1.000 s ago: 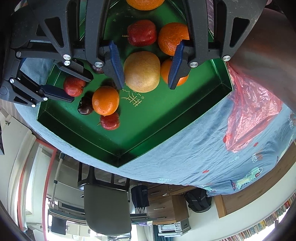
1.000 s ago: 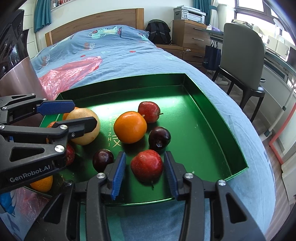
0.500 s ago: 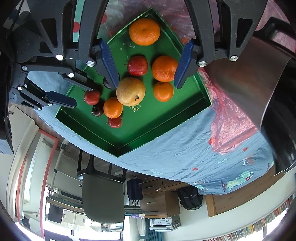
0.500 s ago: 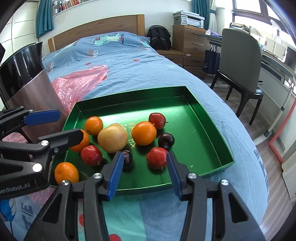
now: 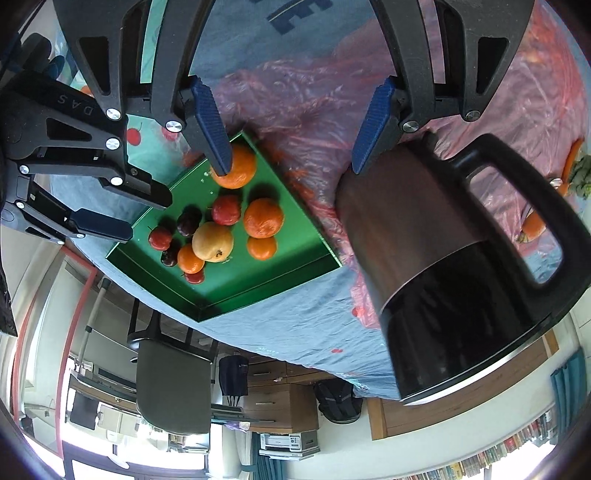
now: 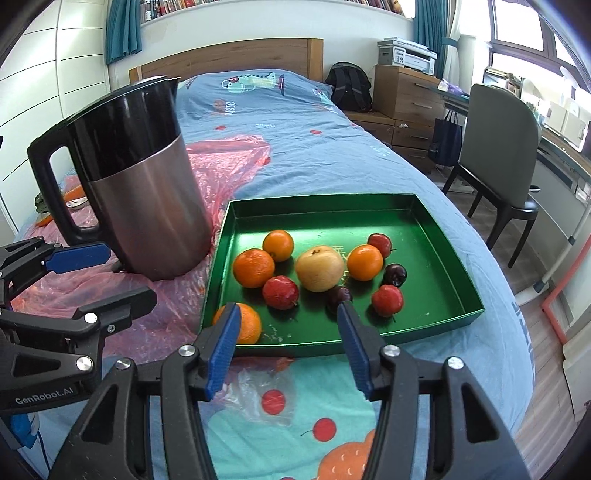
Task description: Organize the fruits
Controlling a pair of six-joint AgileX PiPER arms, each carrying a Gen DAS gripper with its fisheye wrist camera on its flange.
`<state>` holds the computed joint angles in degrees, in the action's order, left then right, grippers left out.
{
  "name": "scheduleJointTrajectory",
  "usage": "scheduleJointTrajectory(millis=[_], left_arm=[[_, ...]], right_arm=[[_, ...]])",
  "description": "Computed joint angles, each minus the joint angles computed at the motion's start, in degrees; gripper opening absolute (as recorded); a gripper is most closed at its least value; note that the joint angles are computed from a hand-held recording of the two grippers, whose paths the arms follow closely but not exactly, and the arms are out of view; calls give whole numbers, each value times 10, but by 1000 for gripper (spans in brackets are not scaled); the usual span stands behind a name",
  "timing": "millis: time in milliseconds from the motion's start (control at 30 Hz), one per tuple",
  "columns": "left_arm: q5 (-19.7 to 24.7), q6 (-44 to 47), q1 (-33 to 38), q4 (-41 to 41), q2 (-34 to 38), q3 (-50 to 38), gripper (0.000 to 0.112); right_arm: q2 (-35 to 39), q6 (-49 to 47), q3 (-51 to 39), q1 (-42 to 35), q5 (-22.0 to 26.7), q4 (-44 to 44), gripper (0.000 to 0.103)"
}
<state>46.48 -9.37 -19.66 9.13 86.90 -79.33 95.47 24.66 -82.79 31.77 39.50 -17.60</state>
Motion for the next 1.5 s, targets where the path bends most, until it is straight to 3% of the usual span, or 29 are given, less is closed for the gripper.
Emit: scheduleJointTrajectory(millis=[267, 333, 367, 567, 967, 1500], left_arm=[[1, -6, 47, 12, -95, 97, 63], [3, 1, 65, 4, -113, 117, 68], [2, 7, 76, 0, -125, 130, 76], [0, 38, 137, -14, -184, 178, 82], [19, 194, 315, -157, -258, 213, 84], [39, 220, 347, -191, -284, 193, 87]], right_arm=[[-10, 92, 8, 78, 30, -60, 103], [-8, 115, 5, 98, 40, -74, 103], [-7, 127, 3, 108, 44, -81, 103], [5, 191, -23, 162, 71, -124, 103], [36, 269, -75, 251, 115, -203, 103], [35, 277, -99, 276, 136, -228, 103]])
